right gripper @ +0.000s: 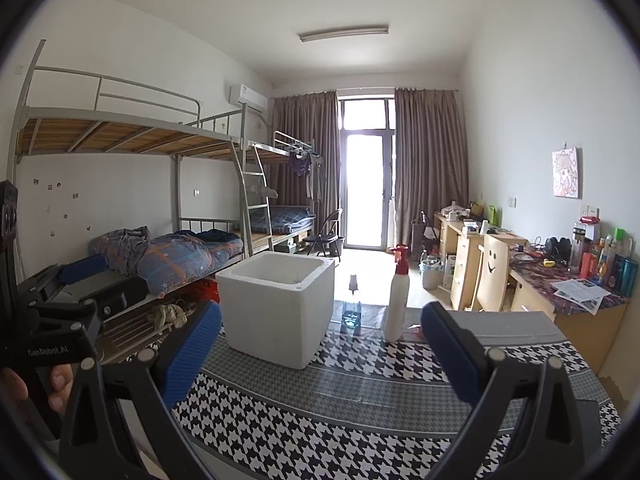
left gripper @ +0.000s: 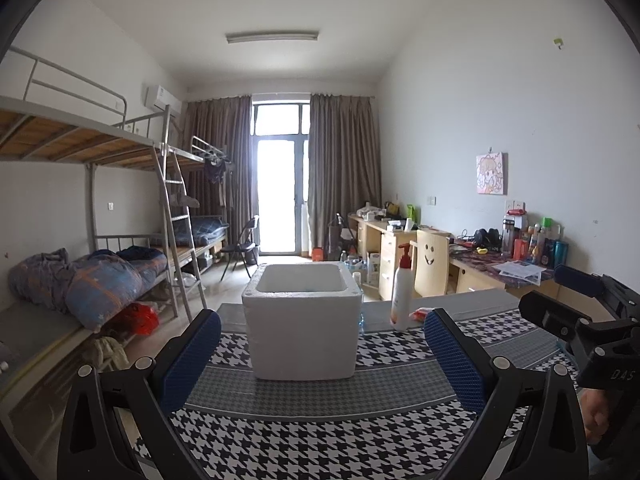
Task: Organize soft objects
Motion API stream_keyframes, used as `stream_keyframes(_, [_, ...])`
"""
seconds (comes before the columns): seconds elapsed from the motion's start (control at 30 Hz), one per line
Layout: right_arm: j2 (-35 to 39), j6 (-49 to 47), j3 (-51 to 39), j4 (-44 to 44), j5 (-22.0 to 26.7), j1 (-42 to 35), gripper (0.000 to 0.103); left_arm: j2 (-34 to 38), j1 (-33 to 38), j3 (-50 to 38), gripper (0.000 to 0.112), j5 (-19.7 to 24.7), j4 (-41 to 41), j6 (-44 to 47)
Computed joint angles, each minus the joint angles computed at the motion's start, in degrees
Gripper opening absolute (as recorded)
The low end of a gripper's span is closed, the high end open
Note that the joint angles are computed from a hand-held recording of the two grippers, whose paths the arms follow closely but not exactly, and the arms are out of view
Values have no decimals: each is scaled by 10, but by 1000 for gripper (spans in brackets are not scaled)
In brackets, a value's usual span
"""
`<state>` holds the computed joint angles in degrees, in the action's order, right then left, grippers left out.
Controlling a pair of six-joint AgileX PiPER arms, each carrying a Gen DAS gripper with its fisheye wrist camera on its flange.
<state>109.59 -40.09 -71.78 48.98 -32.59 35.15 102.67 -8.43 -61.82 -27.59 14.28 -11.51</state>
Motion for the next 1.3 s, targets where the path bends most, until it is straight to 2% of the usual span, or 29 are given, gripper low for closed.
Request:
stream_keyframes(0.13, [6, 26, 12, -25, -13, 1, 101, 12, -11, -1, 102, -6, -57, 64])
stream_keyframes(0.43, [13, 53, 23, -25, -12, -5, 101, 16, 3, 15, 102, -29, 1, 1])
stream_keyframes(0.83, [27, 65, 44, -4, -52, 0, 101, 30, 0, 21, 102, -26, -5, 2])
stream_keyframes(0.97, [29, 73, 46, -12, -45, -2, 101, 32, -9, 28, 102, -34, -60, 58])
stream_keyframes(1.3, [35, 80, 55, -14, -60, 3, 101, 38, 6, 27, 102, -30, -1, 6])
